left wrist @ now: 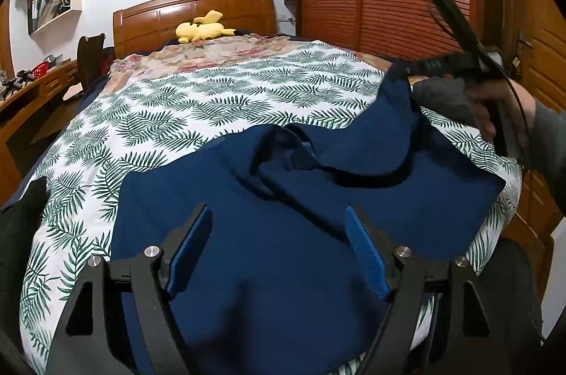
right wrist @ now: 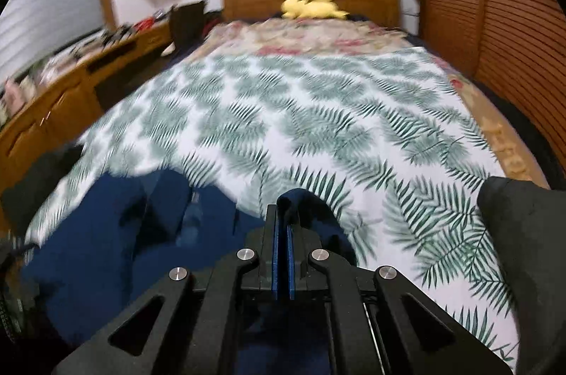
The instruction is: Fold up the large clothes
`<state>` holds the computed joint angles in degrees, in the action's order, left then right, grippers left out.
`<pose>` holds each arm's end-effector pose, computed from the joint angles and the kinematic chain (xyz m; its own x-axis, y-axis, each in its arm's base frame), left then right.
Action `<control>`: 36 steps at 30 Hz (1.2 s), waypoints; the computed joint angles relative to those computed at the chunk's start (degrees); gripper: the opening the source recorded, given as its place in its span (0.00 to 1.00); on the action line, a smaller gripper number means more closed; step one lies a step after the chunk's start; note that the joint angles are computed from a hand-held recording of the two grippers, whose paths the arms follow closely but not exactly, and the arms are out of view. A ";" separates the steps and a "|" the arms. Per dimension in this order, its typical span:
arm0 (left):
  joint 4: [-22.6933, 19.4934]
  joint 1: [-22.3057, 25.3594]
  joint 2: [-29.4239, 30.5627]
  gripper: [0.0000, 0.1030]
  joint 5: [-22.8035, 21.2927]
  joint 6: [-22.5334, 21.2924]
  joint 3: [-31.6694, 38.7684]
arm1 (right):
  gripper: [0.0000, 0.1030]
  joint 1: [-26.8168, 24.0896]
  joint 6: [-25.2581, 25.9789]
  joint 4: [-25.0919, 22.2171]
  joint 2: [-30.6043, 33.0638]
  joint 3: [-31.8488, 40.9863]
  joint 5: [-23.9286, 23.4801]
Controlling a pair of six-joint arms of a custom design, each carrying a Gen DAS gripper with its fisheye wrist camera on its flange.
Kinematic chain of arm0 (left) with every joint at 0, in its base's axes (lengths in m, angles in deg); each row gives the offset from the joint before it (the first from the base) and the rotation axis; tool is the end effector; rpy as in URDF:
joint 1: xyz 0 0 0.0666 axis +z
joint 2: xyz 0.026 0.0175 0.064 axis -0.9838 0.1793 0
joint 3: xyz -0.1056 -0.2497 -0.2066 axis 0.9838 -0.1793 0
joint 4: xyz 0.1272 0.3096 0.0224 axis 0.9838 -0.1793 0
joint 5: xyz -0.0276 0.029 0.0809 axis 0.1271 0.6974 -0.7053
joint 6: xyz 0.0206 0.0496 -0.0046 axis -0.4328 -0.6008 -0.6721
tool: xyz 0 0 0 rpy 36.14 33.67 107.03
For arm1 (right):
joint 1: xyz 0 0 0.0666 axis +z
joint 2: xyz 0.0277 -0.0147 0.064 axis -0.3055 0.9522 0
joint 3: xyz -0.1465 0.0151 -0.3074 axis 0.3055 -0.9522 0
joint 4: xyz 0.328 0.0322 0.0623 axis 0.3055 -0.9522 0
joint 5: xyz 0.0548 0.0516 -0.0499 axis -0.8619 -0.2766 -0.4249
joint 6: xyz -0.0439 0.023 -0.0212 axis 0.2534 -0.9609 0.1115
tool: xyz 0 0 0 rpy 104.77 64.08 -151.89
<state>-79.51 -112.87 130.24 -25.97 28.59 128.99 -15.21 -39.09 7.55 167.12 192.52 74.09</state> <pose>0.3801 -0.2440 0.4175 -0.5236 0.2435 -0.8164 0.4127 0.9108 0.0070 0.4411 0.0248 0.5969 -0.5266 -0.0311 -0.8496 -0.1786 0.9811 0.0748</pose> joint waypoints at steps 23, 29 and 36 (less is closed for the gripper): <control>0.79 0.70 -1.60 0.76 -0.12 0.59 -0.65 | 0.48 8.30 6.75 2.90 -4.62 -7.64 10.48; 0.59 1.21 -2.03 0.76 -0.33 0.93 -1.08 | 0.48 13.83 10.06 0.85 -6.43 -13.54 7.18; 0.60 1.72 -2.82 0.75 -0.09 0.91 -1.66 | 0.47 15.37 13.34 -7.07 0.81 -7.16 7.67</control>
